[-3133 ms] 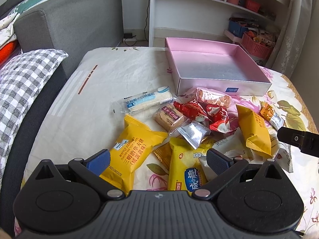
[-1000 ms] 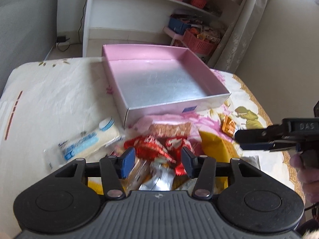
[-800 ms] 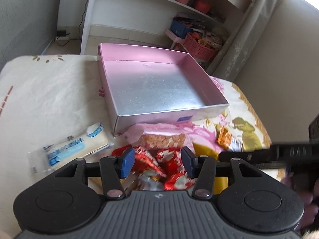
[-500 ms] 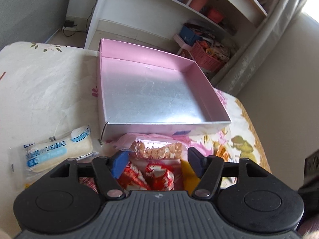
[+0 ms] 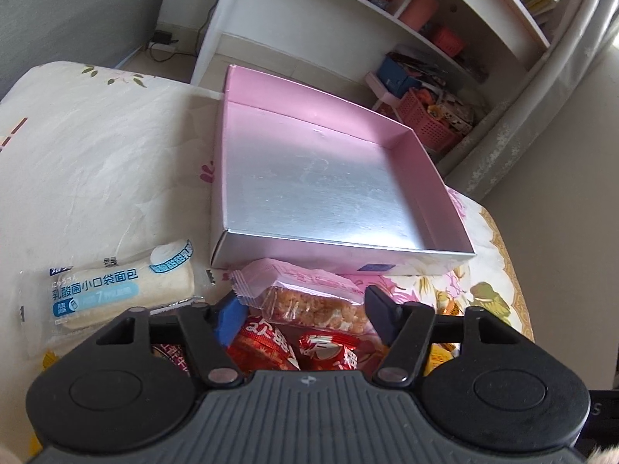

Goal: Organize snacks
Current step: 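Grasp the pink cookie packet with left tool while right tool grasps yellow sandwich packet, then carry both packets into the pink box and open both tools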

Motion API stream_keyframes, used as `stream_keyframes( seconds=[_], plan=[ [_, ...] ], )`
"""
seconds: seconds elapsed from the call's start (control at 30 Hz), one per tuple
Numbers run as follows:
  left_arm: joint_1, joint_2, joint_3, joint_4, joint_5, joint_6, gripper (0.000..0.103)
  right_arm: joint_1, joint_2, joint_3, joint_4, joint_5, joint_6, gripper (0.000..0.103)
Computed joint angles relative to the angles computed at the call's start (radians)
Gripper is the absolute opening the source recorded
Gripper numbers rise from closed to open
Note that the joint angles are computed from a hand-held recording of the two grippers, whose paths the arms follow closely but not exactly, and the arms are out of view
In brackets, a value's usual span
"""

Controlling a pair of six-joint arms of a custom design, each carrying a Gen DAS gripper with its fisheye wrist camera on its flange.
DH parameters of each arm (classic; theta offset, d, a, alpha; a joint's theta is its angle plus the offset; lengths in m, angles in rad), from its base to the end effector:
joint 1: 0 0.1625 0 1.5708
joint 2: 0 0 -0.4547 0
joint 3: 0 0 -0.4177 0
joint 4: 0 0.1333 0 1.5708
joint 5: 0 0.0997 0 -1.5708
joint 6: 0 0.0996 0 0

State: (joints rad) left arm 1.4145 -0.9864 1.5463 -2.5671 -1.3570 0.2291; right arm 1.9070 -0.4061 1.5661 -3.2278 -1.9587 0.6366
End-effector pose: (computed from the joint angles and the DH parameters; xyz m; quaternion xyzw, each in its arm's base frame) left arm 0.0379 -0.7513 0.2738 0.1632 0.9572 -0.2113 0.1119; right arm 0.3265 -0.6445 -0.0743 -0.1892 -0.9333 0.3007 0.0523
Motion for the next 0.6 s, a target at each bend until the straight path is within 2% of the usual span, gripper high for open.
stream_keyframes(
  seconds=[0.07,0.13,0.27,0.43,0.6],
  plan=[
    [0.001,0.002,-0.001,-0.006,0.005,-0.021,0.044,0.001,-0.005,0.007,-0.008,-0.004,-0.001,0.039],
    [0.007,0.002,-0.005,-0.004,-0.004,-0.049,0.041,0.002,-0.007,0.011,-0.014,-0.006,0.001,0.039],
    [0.015,-0.005,-0.006,-0.005,-0.032,-0.096,0.024,0.001,-0.009,0.014,-0.023,-0.014,0.007,0.039],
    [0.005,-0.022,0.02,-0.038,-0.033,-0.086,0.017,0.001,-0.014,0.022,-0.042,-0.021,0.016,0.039],
    [-0.005,-0.04,0.034,-0.057,-0.058,-0.056,0.015,0.001,-0.018,0.027,-0.067,-0.032,0.016,0.039]
  ],
)
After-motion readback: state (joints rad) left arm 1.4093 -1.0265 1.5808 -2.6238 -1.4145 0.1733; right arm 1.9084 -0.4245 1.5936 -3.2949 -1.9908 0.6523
